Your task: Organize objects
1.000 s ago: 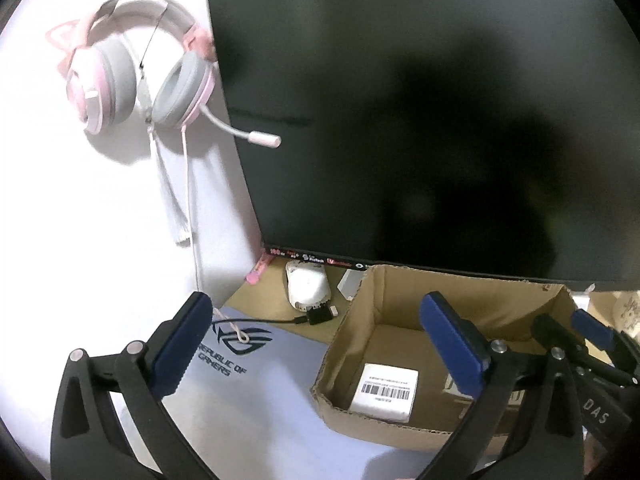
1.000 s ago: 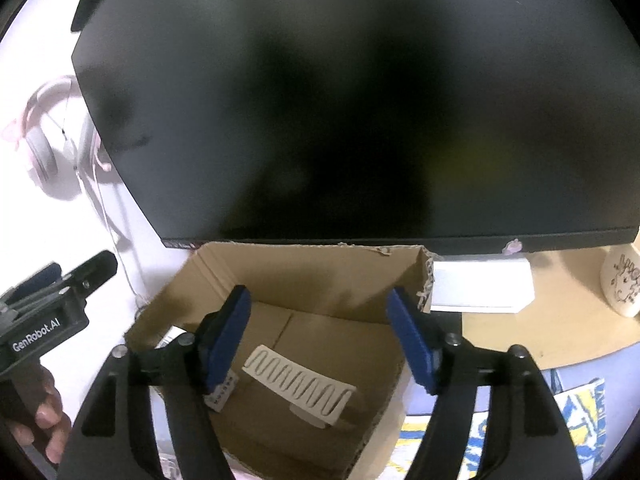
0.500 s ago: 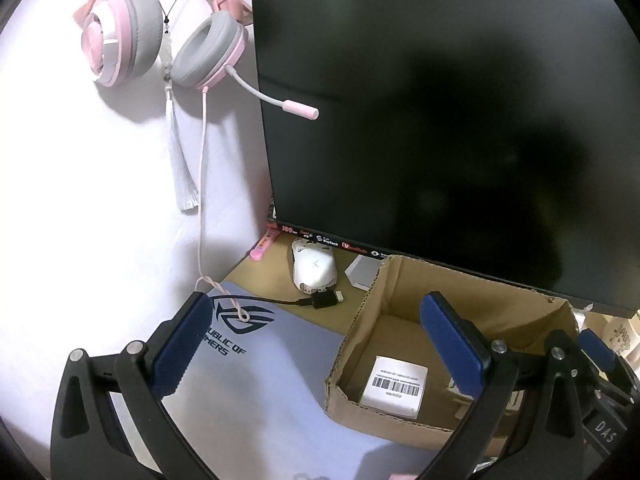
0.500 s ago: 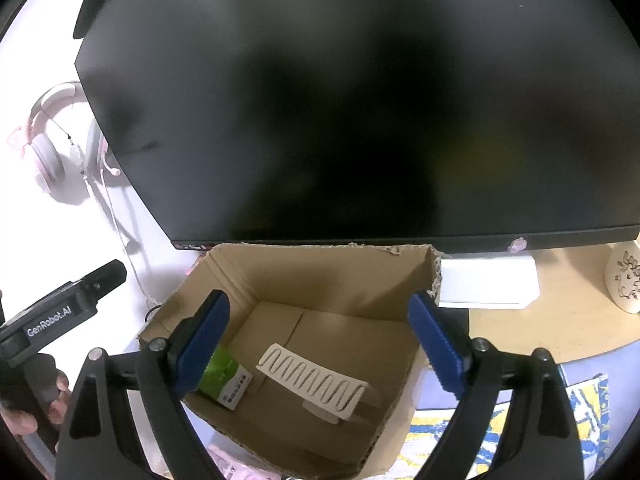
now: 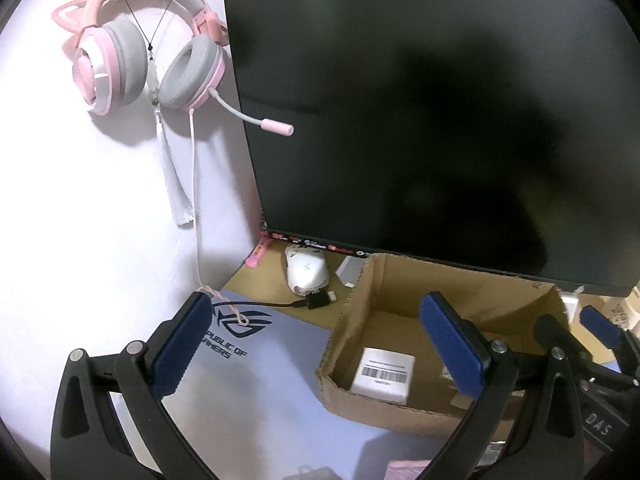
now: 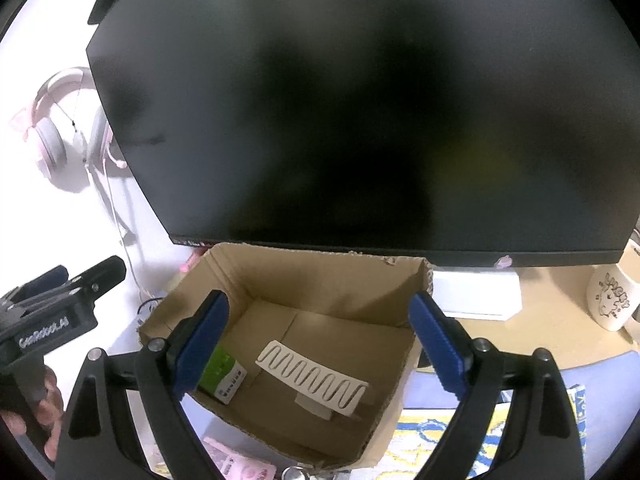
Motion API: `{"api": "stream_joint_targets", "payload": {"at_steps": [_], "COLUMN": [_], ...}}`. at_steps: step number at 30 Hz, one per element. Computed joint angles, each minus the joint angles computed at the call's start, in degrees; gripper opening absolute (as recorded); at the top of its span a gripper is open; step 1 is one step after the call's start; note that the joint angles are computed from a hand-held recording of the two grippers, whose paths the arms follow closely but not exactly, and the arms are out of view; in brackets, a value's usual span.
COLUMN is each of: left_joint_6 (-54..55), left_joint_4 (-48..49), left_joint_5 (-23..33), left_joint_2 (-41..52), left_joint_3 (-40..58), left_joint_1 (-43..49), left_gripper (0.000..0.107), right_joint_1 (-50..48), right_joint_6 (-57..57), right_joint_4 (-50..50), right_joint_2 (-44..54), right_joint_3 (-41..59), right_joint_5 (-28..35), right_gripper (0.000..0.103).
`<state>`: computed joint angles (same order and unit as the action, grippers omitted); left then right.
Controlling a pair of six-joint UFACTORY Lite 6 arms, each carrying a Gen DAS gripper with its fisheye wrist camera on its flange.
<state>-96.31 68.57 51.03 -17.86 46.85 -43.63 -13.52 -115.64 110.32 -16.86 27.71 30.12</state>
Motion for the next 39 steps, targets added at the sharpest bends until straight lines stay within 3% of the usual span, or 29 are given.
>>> {"api": "stream_joint_targets", "payload": {"at_steps": [10,21,27,33,39], "left_joint_6": [0.62,4.39,4.74,2.9,0.97], "left_joint_4": [-1.64,-1.11,-1.54,-3.77,-5.44], "left_joint_5": [5.47,13.3,19.72,22.95,29.78], "left_joint_2": [-0.76,-3.41,-7.21,-12.85,-13.81], "left_joint_3": [0.85,0.71,-0.78,-4.46,-6.37], "left_joint_1": [-4.3,-7.18,-10.64,-15.23,-21.21], "left_gripper": [0.103,0.103,0.103,0.103,0.103], "right_joint_1": [1.65,-2.29,-4.38,-3.83,-3.49], "right_joint_6": [6.64,20.99,30.4,46.68,57.65], "right_joint_4": [-5.66,-20.46,-29.11,-44.62,-53.46], "right_joint_2": [-7.92,-15.59,-22.44,-33.07,-43.3], "right_joint_3": [-3.3,-4.48,-6.1,-8.92,-11.69], "right_joint_5": [-2.82,0.2,0.88,0.1,3.97], "right_gripper": [0.098,0.103,0.103,0.103,0.103]}}
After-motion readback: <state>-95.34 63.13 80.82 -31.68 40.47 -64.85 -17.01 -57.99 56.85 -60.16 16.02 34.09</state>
